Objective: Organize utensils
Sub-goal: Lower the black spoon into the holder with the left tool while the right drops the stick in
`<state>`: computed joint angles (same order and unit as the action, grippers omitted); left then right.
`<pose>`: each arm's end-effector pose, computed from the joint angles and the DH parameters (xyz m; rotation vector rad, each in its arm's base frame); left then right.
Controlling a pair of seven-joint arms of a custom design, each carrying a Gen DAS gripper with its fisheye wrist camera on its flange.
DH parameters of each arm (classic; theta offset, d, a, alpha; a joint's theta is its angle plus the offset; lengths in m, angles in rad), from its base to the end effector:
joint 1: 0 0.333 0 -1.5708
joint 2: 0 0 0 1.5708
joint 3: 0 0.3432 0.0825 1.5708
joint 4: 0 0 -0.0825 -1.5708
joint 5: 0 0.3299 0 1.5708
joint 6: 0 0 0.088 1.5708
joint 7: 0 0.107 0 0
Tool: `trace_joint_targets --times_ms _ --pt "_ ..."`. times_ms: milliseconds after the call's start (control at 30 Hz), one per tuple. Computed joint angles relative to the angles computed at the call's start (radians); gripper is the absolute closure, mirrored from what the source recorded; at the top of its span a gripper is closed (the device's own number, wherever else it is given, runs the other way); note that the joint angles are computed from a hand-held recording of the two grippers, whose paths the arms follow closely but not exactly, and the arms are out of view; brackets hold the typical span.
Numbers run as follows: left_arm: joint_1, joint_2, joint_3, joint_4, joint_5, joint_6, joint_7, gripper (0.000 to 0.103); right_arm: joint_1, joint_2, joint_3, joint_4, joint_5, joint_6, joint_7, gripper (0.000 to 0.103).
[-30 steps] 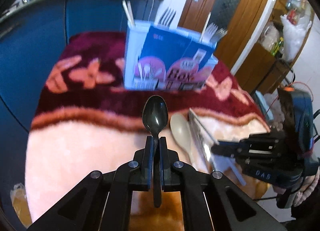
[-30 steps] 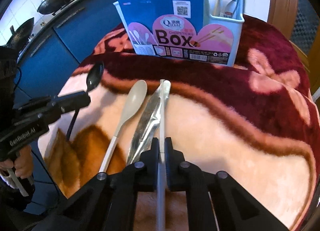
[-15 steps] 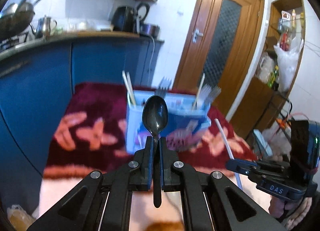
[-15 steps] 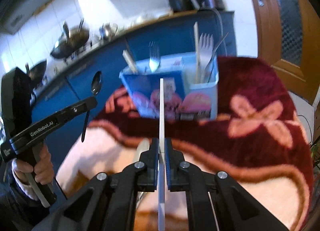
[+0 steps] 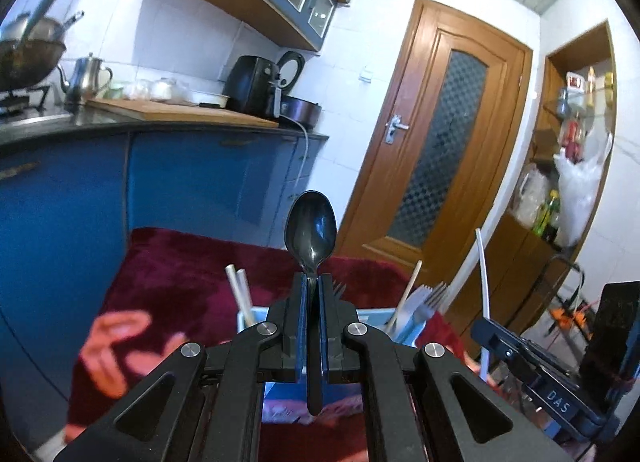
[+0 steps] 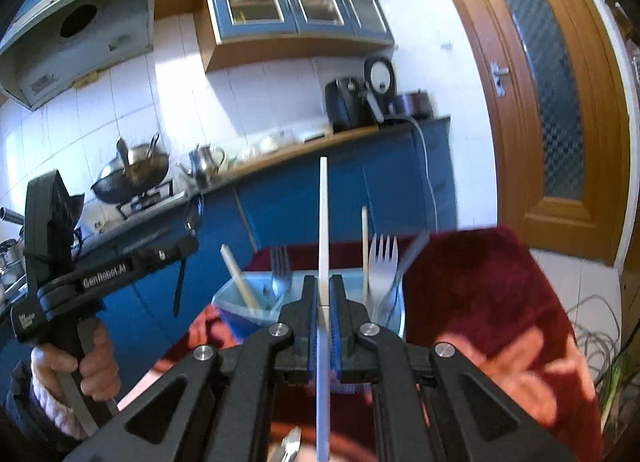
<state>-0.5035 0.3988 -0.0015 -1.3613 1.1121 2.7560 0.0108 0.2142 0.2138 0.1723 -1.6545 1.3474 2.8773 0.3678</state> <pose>0.5792 -0.3622 0.6293 -1.6922 1.3670 -1.3116 0.5965 0.1694 0.6078 -1.6060 1.0634 -0.4283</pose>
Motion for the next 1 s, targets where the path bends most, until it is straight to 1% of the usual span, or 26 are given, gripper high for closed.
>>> trace_joint_targets --times_ms 67,133,233,300,367,467,533,600,667,800,900,933,967,1000 --pt "0.004 0.027 0.015 0.027 0.016 0.032 -0.035 0.098 -0.001 0.037 0.008 0.054 0.026 0.011 -0.021 0.096" --pt "-0.008 0.046 0.04 0.048 0.047 0.03 -0.079 0.098 0.001 0.076 0.017 0.106 0.028 0.036 -0.021 0.096" --pt "-0.026 0.077 0.067 0.086 0.097 0.008 -0.129 0.098 0.001 0.132 0.042 0.173 0.016 0.079 -0.029 0.096" --pt "-0.041 0.096 0.091 0.107 0.153 -0.016 -0.178 0.098 -0.002 0.167 0.062 0.212 0.002 0.109 -0.04 0.096" --pt "-0.046 0.112 0.096 0.123 0.187 -0.048 -0.204 0.098 -0.004 0.198 0.088 0.245 -0.006 0.144 -0.064 0.096" --pt "-0.049 0.125 0.096 0.127 0.229 -0.081 -0.238 0.098 -0.02 0.243 0.144 0.295 0.016 0.204 -0.145 0.096" --pt "-0.051 0.127 0.094 0.117 0.261 -0.099 -0.262 0.098 -0.039 0.268 0.187 0.327 0.067 0.24 -0.233 0.096" --pt "-0.055 0.126 0.088 0.108 0.291 -0.124 -0.28 0.098 -0.034 0.295 0.197 0.355 0.072 0.261 -0.267 0.096" --pt "-0.054 0.122 0.077 0.097 0.313 -0.139 -0.285 0.098 -0.034 0.308 0.201 0.359 0.055 0.264 -0.266 0.096" --pt "-0.054 0.115 0.052 0.085 0.336 -0.168 -0.245 0.098 -0.056 0.306 0.218 0.328 0.034 0.253 -0.246 0.096" --pt "-0.052 0.106 0.032 0.07 0.323 -0.19 -0.213 0.098 -0.066 0.285 0.214 0.289 0.015 0.238 -0.223 0.096" --pt "-0.051 0.102 0.027 0.063 0.317 -0.196 -0.21 0.096 -0.064 0.277 0.205 0.276 -0.003 0.229 -0.199 0.095" --pt "-0.047 0.096 0.018 0.055 0.299 -0.203 -0.196 0.093 -0.062 0.266 0.193 0.257 -0.027 0.217 -0.168 0.092" --pt "-0.044 0.09 0.013 0.048 0.285 -0.208 -0.184 0.084 -0.062 0.255 0.187 0.241 -0.045 0.212 -0.144 0.09"
